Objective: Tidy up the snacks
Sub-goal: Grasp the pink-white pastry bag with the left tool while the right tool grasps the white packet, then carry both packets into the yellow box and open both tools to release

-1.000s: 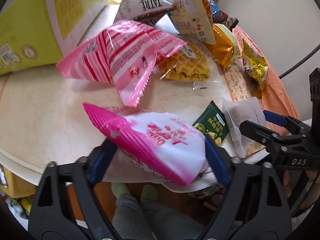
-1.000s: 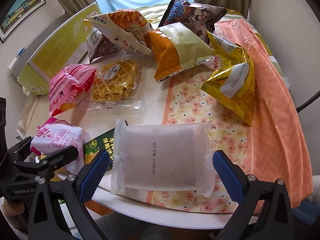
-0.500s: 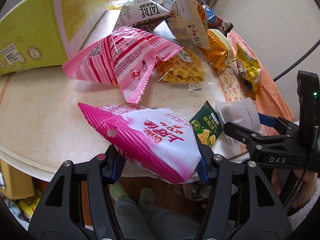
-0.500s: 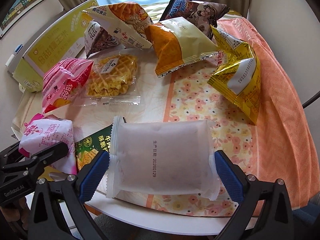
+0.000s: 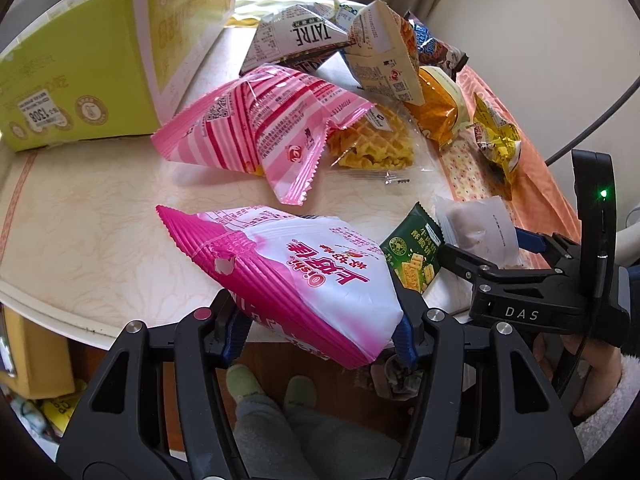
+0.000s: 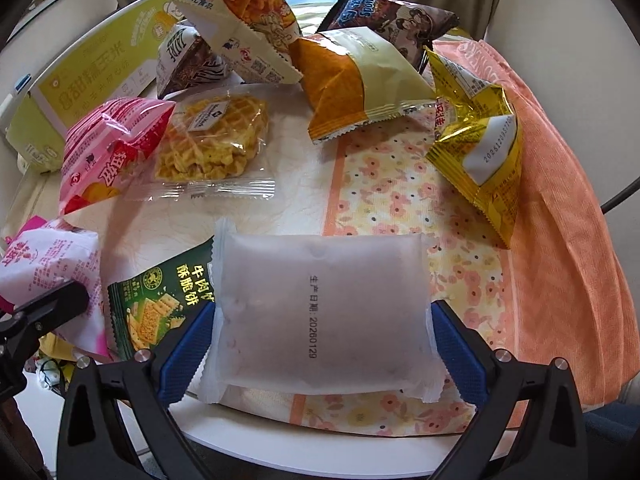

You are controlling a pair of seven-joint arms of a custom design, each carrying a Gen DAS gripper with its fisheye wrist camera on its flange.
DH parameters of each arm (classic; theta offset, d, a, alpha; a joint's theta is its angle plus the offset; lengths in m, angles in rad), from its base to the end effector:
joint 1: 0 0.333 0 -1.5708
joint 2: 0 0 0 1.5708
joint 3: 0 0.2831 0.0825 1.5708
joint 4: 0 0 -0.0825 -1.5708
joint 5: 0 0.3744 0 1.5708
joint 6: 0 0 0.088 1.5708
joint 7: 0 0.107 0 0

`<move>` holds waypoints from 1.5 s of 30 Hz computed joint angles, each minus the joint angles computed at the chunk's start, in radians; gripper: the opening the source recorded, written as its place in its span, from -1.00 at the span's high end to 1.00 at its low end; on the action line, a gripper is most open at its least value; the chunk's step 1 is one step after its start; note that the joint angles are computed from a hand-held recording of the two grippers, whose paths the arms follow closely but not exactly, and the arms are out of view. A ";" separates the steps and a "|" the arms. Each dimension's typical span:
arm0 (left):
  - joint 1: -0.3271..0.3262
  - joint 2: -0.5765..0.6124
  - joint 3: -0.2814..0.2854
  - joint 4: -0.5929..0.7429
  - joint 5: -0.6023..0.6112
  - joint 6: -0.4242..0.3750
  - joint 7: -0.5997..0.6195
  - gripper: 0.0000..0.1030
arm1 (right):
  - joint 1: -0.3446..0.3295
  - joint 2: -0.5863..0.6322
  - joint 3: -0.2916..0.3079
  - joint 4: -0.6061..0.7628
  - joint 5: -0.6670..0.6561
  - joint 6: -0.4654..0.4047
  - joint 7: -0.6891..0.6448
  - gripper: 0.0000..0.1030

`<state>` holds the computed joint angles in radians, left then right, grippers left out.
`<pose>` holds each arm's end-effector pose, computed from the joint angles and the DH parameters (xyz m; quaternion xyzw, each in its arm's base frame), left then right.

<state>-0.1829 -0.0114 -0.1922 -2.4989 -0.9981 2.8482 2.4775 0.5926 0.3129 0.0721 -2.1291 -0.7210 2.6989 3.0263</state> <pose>0.4568 -0.1316 0.2862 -0.5457 0.7937 -0.2671 0.0291 0.4398 0.3724 0.2580 -0.6254 0.7490 -0.1405 0.1676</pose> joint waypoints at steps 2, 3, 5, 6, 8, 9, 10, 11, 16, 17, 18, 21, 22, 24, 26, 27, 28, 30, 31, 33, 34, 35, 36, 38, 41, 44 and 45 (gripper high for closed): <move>0.001 -0.005 0.002 -0.002 -0.003 -0.002 0.003 -0.06 | 0.007 -0.003 -0.006 -0.005 -0.016 0.001 0.021 -0.89; 0.001 -0.007 0.002 -0.001 -0.006 -0.003 0.003 -0.06 | 0.005 -0.011 -0.012 -0.016 -0.028 0.010 0.031 -0.77; 0.003 -0.014 0.006 -0.002 -0.003 -0.011 0.002 -0.06 | 0.001 -0.028 -0.016 -0.038 -0.044 0.028 0.054 -0.61; 0.002 -0.016 0.006 -0.002 -0.001 -0.011 -0.001 -0.06 | -0.002 -0.029 -0.013 -0.038 -0.042 0.030 0.058 -0.56; 0.002 -0.025 0.009 -0.002 0.003 -0.016 -0.004 -0.06 | -0.008 -0.042 -0.009 -0.045 -0.040 0.025 0.057 -0.51; 0.002 -0.032 0.011 -0.004 0.005 -0.020 -0.006 -0.06 | -0.010 -0.045 -0.007 -0.046 -0.041 0.023 0.060 -0.48; 0.002 -0.041 0.014 -0.005 0.006 -0.026 -0.009 -0.06 | -0.013 -0.052 -0.005 -0.050 -0.039 0.023 0.060 -0.45; 0.002 -0.049 0.017 -0.006 0.007 -0.032 -0.011 -0.06 | -0.016 -0.061 -0.002 -0.055 -0.037 0.022 0.064 -0.44; 0.011 -0.100 0.042 -0.008 0.033 -0.079 -0.038 -0.06 | -0.028 -0.140 0.011 -0.101 -0.056 0.019 0.105 -0.42; 0.012 -0.113 0.045 -0.011 0.039 -0.081 -0.043 -0.06 | -0.033 -0.154 0.017 -0.104 -0.055 0.013 0.105 -0.42; 0.012 -0.128 0.051 -0.015 0.043 -0.086 -0.044 -0.06 | -0.038 -0.169 0.022 -0.108 -0.060 0.011 0.106 -0.42; 0.014 -0.182 0.067 -0.031 0.071 -0.094 -0.061 -0.06 | -0.049 -0.205 0.040 -0.109 -0.070 -0.004 0.102 -0.41; 0.014 -0.199 0.074 -0.033 0.077 -0.098 -0.068 -0.06 | -0.051 -0.217 0.047 -0.109 -0.076 -0.009 0.107 -0.41; 0.015 -0.227 0.090 -0.031 0.082 -0.100 -0.078 -0.06 | -0.056 -0.237 0.059 -0.102 -0.086 -0.014 0.113 -0.41; 0.015 -0.253 0.105 -0.023 0.083 -0.095 -0.081 -0.06 | -0.062 -0.245 0.067 -0.084 -0.092 -0.017 0.106 -0.41; 0.014 -0.259 0.110 -0.016 0.083 -0.089 -0.082 -0.06 | -0.064 -0.251 0.070 -0.071 -0.097 -0.020 0.099 -0.41; 0.014 -0.265 0.119 -0.002 0.082 -0.086 -0.079 -0.06 | -0.063 -0.240 0.075 -0.047 -0.108 -0.026 0.100 -0.41; 0.017 -0.269 0.137 0.024 0.078 -0.088 -0.072 -0.06 | -0.064 -0.233 0.079 -0.003 -0.109 -0.036 0.066 -0.41; 0.023 -0.265 0.143 0.041 0.082 -0.085 -0.071 -0.06 | -0.064 -0.225 0.079 0.024 -0.110 -0.040 0.046 -0.41; 0.037 -0.246 0.155 0.084 0.094 -0.092 -0.070 -0.06 | -0.062 -0.202 0.078 0.082 -0.110 -0.043 0.012 -0.41; 0.044 -0.233 0.163 0.109 0.092 -0.099 -0.061 -0.06 | -0.060 -0.190 0.075 0.109 -0.109 -0.045 -0.003 -0.41; 0.054 -0.216 0.172 0.140 0.088 -0.108 -0.049 -0.06 | -0.056 -0.168 0.073 0.152 -0.109 -0.053 -0.022 -0.41; 0.065 -0.197 0.176 0.168 0.089 -0.117 -0.042 -0.06 | -0.050 -0.147 0.069 0.192 -0.109 -0.059 -0.037 -0.41; 0.092 -0.148 0.183 0.236 0.086 -0.135 -0.023 -0.06 | -0.037 -0.090 0.059 0.288 -0.104 -0.070 -0.076 -0.41; 0.145 -0.055 0.179 0.361 0.103 -0.184 -0.022 -0.06 | -0.002 0.007 0.040 0.445 -0.083 -0.103 -0.131 -0.41; 0.205 0.052 0.169 0.508 0.135 -0.247 -0.027 -0.06 | 0.029 0.137 0.018 0.643 -0.029 -0.140 -0.209 -0.41; 0.223 0.087 0.163 0.553 0.143 -0.262 -0.026 -0.06 | 0.039 0.194 0.013 0.730 -0.003 -0.161 -0.242 -0.41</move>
<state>0.0404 0.0754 -0.0297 -1.9456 -0.8551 2.5858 2.4515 0.6318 0.5070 0.0854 -1.3993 -0.7238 2.5378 2.7838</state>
